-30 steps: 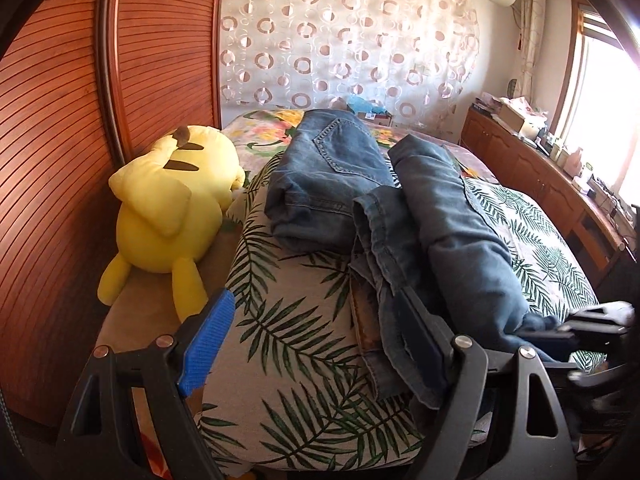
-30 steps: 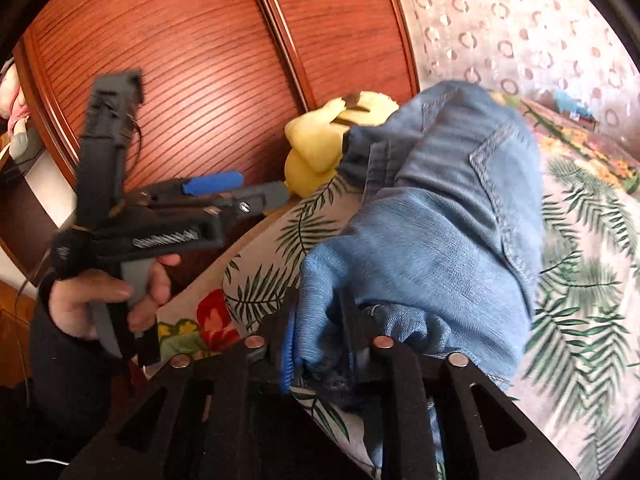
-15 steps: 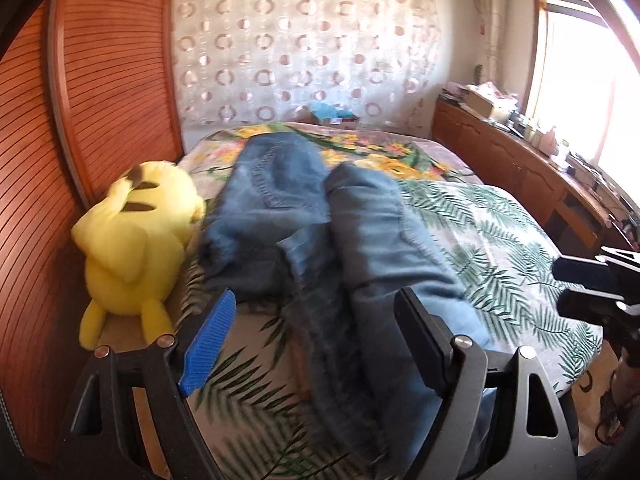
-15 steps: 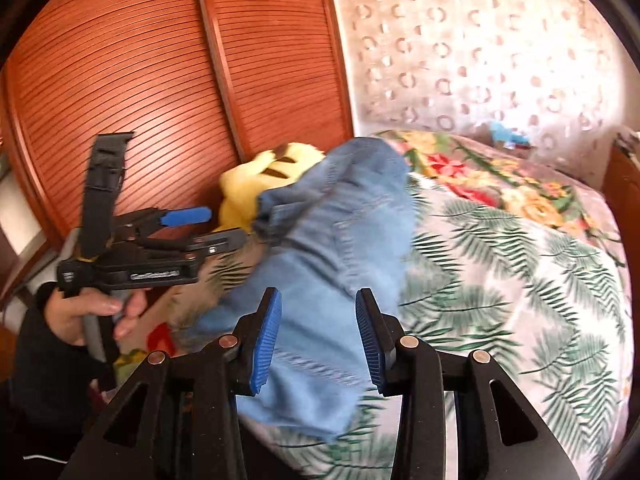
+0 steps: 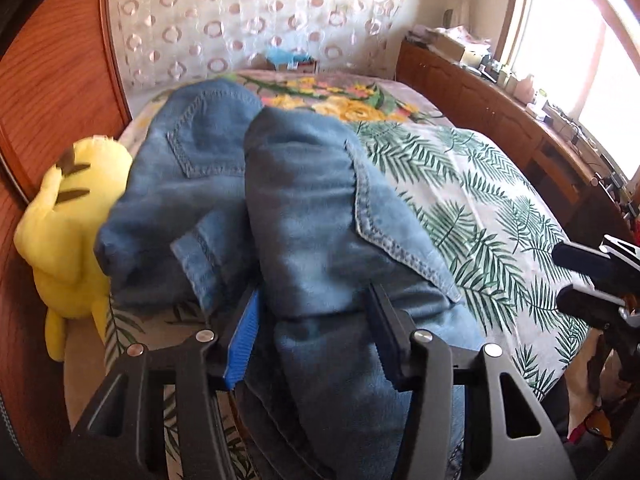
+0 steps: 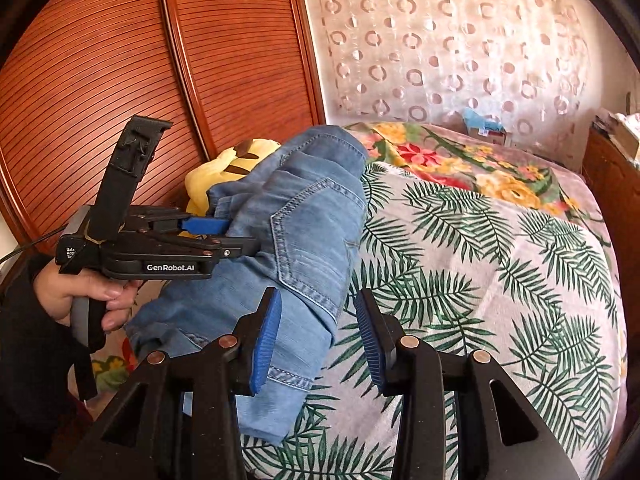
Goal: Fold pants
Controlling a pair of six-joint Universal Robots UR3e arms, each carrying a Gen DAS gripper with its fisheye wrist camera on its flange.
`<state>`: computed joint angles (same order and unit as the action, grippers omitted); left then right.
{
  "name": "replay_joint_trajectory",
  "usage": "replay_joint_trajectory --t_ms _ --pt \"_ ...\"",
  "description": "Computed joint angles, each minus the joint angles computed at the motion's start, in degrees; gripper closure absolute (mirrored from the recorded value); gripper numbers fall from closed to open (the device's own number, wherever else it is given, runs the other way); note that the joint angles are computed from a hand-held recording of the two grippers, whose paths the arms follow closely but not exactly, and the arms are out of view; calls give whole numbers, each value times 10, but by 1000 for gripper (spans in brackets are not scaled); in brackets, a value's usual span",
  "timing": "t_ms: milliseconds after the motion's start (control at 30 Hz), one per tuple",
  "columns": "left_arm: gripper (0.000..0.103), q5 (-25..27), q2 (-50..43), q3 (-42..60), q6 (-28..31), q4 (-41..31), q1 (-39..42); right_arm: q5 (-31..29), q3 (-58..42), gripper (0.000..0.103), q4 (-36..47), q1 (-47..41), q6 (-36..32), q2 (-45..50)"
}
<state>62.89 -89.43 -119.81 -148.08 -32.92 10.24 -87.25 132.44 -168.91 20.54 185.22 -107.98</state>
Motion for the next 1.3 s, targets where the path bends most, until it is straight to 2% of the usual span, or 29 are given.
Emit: replay_joint_trajectory --t_ms 67,100,167,200,300,400,467,533,733,833,933,1000,1033,1100,1133,1167,1200,1233,1300 --pt "53 -1 9 -20 8 7 6 9 2 63 -5 -9 -2 4" --pt "69 -6 15 -29 13 7 8 13 3 63 -9 -14 -4 6" --pt "92 -14 37 -56 23 17 16 16 1 63 -16 -17 -3 15" --pt "94 -22 56 -74 30 23 23 18 1 63 -21 -19 -4 20" --pt "96 -53 117 -105 51 1 56 24 -4 63 -35 -24 -7 39" --pt "96 -102 211 -135 101 -84 118 35 -12 63 -50 -31 -12 62" --pt "96 -115 259 -153 134 -129 148 37 -24 63 -57 -31 -15 81" --pt "96 -117 279 -172 151 -142 171 45 -37 63 -68 -32 -20 106" --pt "96 -77 183 -185 110 -28 141 71 -109 62 -80 -34 -51 211" --pt "96 -68 153 -176 92 0 126 83 -161 54 -63 -40 -66 264" --pt "88 -58 145 -165 76 1 119 87 -209 49 -43 -46 -81 306" --pt "74 -40 142 -162 62 22 110 105 -225 47 -32 -57 -93 318" --pt "71 -32 140 -161 56 33 105 110 -233 47 -27 -61 -96 321" --pt "52 -27 135 -156 49 42 104 123 -246 45 -16 -71 -101 325" --pt "49 -25 131 -155 43 53 104 131 -253 44 -11 -75 -105 329" --pt "40 -24 127 -155 42 60 104 138 -256 43 -8 -79 -108 331" --pt "25 -23 118 -150 37 68 103 146 -264 40 -2 -83 -113 337" --pt "20 -29 108 -146 33 72 105 152 -273 39 2 -86 -117 345" --pt "18 -30 80 -130 22 77 102 159 -295 34 7 -86 -118 370"
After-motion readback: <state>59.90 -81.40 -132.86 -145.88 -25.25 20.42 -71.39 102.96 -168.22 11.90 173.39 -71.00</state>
